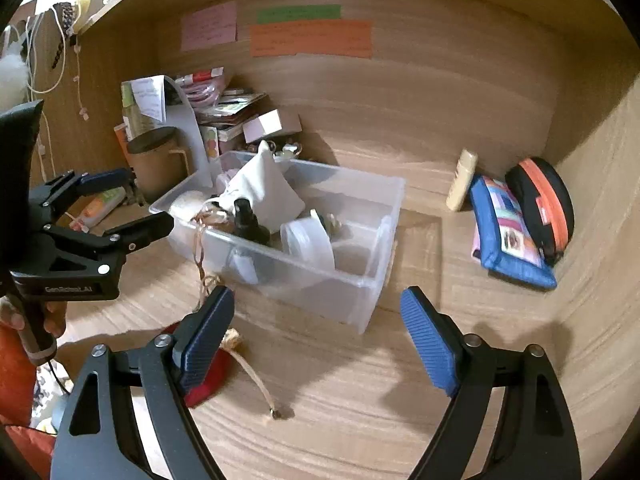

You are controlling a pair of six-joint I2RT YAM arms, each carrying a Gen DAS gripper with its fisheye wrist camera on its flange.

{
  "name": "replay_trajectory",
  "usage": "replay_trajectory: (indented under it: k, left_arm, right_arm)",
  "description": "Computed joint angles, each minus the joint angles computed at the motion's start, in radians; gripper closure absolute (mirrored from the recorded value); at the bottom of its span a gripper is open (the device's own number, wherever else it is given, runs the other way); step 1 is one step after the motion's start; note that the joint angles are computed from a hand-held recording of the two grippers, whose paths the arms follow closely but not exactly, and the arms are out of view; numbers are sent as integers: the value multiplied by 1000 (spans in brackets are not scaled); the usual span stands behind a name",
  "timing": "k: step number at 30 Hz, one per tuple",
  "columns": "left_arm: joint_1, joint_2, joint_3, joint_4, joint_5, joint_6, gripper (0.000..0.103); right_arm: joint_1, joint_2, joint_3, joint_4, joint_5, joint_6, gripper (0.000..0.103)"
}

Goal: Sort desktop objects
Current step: 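Reach down and grasp the red velvet pouch with the left tool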

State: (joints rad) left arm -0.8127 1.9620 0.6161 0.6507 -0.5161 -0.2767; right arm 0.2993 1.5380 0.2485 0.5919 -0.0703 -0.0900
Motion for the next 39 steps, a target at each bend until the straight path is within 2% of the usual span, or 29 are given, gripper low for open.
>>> replay_trajectory:
  k: [8, 13, 23, 32, 35, 37, 39]
  left_arm:
    - [-44, 98, 29, -48, 48, -69, 3]
    - [-69, 156, 58, -69, 124, -101, 3]
    - [-90, 280, 229, -254, 205, -132, 3]
    - [-75, 298, 259, -268, 243, -139, 3]
    - [-79, 288, 233, -230, 257, -108, 15]
    - [-86, 278, 204, -193, 259, -85, 30]
    - [-86, 263, 172, -161, 264, -70, 40]
  right_arm:
    - [-37, 137, -69, 184, -9, 28, 16]
    - [-84, 214, -77, 254, -50, 23, 16]
    - [-143, 301, -64, 296, -117, 8, 16]
    - [-171, 337, -28, 269, -160, 5, 16]
    - [-162, 344, -12, 249, -159, 11, 16]
    - [-144, 345, -6, 243, -149, 18, 16]
    - [-120, 342, -1, 237, -130, 23, 16]
